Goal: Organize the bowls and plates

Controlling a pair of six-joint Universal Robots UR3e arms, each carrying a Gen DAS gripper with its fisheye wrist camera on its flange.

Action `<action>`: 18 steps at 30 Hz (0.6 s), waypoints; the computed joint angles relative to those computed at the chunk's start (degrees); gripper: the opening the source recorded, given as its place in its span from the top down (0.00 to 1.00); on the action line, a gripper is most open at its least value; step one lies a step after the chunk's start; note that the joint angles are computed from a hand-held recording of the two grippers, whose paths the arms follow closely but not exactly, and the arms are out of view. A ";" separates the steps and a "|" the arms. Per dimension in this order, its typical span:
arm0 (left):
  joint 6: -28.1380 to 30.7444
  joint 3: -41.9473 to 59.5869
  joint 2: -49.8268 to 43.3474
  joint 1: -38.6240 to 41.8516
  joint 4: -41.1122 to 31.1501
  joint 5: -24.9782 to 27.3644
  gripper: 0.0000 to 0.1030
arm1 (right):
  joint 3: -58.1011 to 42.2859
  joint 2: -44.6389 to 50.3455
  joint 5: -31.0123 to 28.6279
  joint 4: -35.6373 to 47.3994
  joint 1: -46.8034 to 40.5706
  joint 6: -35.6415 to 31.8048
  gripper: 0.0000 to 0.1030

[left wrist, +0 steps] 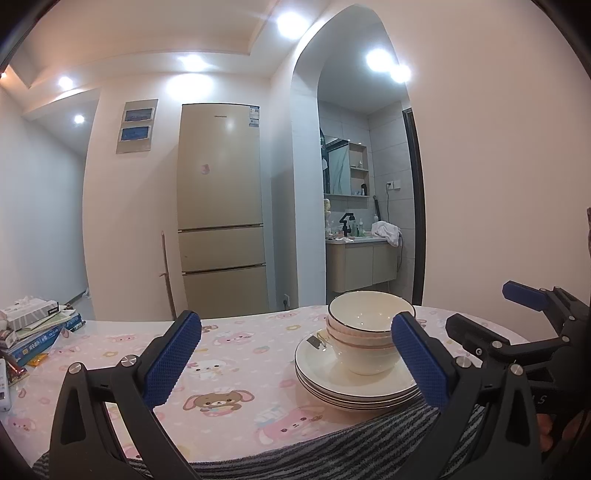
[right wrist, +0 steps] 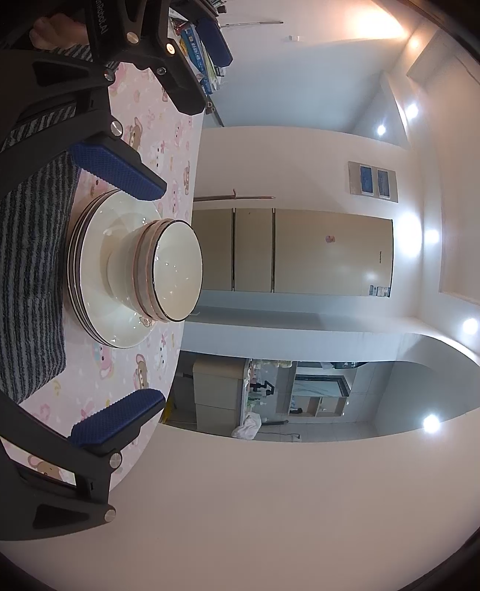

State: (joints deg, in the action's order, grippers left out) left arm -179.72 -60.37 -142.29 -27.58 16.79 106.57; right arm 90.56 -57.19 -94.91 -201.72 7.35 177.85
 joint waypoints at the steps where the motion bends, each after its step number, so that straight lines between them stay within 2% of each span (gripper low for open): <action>1: -0.12 0.11 -0.04 0.01 -0.11 0.03 0.00 | -0.16 0.11 -0.34 0.03 0.15 0.23 0.00; 18: -1.39 2.38 -1.10 0.32 -2.94 0.51 0.00 | 1.79 -0.53 -0.62 -1.86 -1.05 2.56 0.00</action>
